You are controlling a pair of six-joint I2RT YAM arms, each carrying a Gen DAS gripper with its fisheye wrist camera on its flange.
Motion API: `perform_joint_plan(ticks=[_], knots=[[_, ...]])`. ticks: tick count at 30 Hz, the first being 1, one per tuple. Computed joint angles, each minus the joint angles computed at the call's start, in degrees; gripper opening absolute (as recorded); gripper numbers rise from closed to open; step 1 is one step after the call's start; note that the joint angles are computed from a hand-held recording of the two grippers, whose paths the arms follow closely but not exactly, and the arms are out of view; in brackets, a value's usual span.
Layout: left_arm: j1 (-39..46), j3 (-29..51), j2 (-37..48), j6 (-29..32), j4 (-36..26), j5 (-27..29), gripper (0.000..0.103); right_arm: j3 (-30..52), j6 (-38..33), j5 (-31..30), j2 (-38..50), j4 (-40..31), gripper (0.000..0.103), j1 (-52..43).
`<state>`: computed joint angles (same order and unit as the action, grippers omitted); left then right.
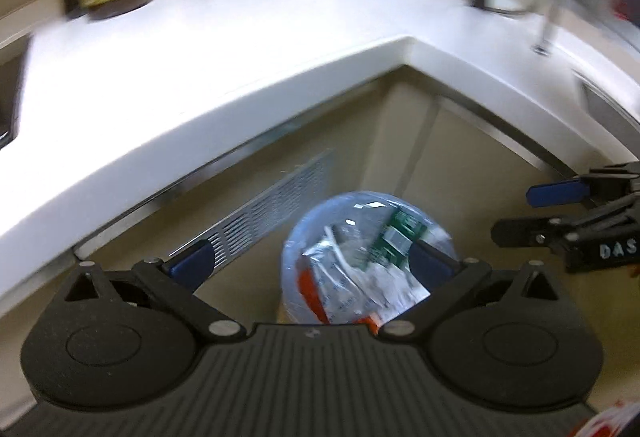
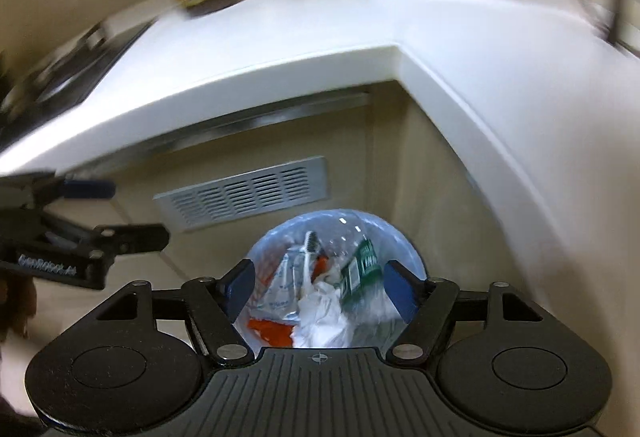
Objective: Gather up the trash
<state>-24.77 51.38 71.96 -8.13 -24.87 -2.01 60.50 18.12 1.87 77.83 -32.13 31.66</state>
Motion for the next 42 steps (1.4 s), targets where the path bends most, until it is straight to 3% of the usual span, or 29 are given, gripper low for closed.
perform_joint_plan(ticks=[4,7,15,28,42], knots=[[5.5,-3.9,-8.6,6.8,-2.8,6.9,0.102,-1.6,24.5,18.9,-5.0,-6.8,0.078,15.3],[8.0,-4.6,-13.7,7.6,-6.3,9.4,0.102,3.0,41.4,27.1,-4.0,-16.9,0.080,25.2],[5.8,-3.5,-20.6,5.6,-14.6,9.4,0.103,14.7,60.9,39.0,1.7,-35.5,0.084,40.8],[-8.0,1.7,-22.3,-4.8,-21.9,-4.7,0.102,17.0,66.9,44.3,0.2,-44.0,0.085,46.7],[-11.0,4.4,-21.5,-5.4,-21.6,-7.7,0.103,19.0,69.9,45.7,-0.1,-48.2,0.085,47.3]])
